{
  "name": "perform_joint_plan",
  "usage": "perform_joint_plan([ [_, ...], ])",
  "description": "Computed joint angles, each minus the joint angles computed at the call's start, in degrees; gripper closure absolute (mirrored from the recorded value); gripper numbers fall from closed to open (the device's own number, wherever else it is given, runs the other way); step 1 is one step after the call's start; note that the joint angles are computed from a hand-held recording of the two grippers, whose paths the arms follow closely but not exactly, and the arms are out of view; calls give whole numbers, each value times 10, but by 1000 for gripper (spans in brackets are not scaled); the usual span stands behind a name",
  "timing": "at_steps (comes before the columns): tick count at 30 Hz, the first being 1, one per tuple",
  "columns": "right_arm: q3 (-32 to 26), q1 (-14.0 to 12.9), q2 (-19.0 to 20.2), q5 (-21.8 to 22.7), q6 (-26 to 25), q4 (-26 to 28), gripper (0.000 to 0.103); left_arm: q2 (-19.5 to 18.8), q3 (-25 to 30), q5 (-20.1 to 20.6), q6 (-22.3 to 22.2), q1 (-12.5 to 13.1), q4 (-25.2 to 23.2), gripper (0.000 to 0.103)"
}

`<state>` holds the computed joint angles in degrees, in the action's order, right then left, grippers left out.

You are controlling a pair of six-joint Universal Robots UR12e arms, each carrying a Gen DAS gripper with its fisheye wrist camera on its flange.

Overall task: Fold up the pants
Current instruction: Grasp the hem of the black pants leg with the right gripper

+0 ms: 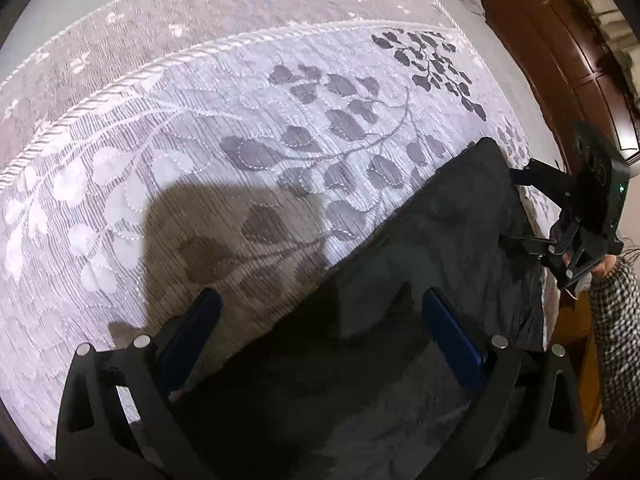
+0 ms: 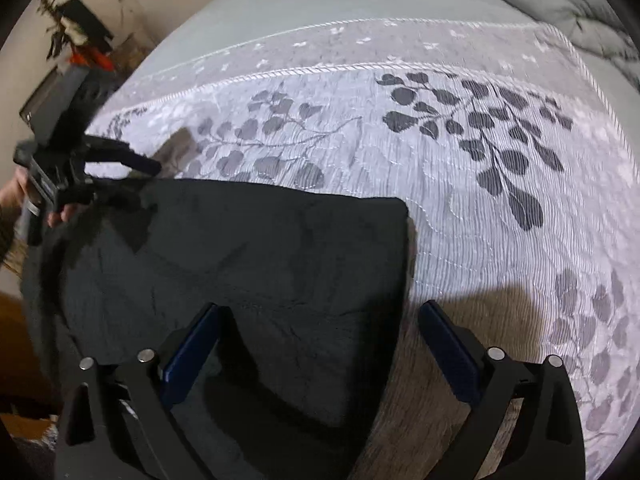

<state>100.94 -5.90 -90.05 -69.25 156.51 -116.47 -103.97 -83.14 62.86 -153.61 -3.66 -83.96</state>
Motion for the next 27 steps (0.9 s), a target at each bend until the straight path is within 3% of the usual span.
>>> perform_joint_plan([
  [2,3,-2,-2,5,1,-12,37,7,-9,0,35,-4,4,3],
  [6,12,-10,-13,9,9,-45,77,23,-28,6,71,-8,16,5],
  [7,16,-14,-18,19,7,-52,87,27,-33,13,72,-8,26,11],
  [8,21,-18,-24,31,4,-60,88,31,-39,30,67,-11,45,26],
  [10,31,-18,-39,46,-9,-88,89,36,-46,48,62,-10,67,47],
  [13,42,-18,-62,71,-26,-120,90,36,-41,34,61,3,55,79],
  [17,55,-19,-94,92,-62,-136,91,54,-53,5,91,15,55,91],
  [19,68,-21,-117,92,-87,-145,92,66,-61,-12,96,20,69,88],
  [21,78,-25,-136,93,-103,-146,93,77,-64,-73,101,36,67,61],
  [23,87,-37,-156,114,-119,-135,97,80,-57,-143,98,48,49,20],
  [25,94,-43,-172,122,-132,-130,97,77,-44,-164,99,45,34,16],
  [27,101,-48,-181,130,-138,-125,97,69,-24,-174,130,36,4,16],
])
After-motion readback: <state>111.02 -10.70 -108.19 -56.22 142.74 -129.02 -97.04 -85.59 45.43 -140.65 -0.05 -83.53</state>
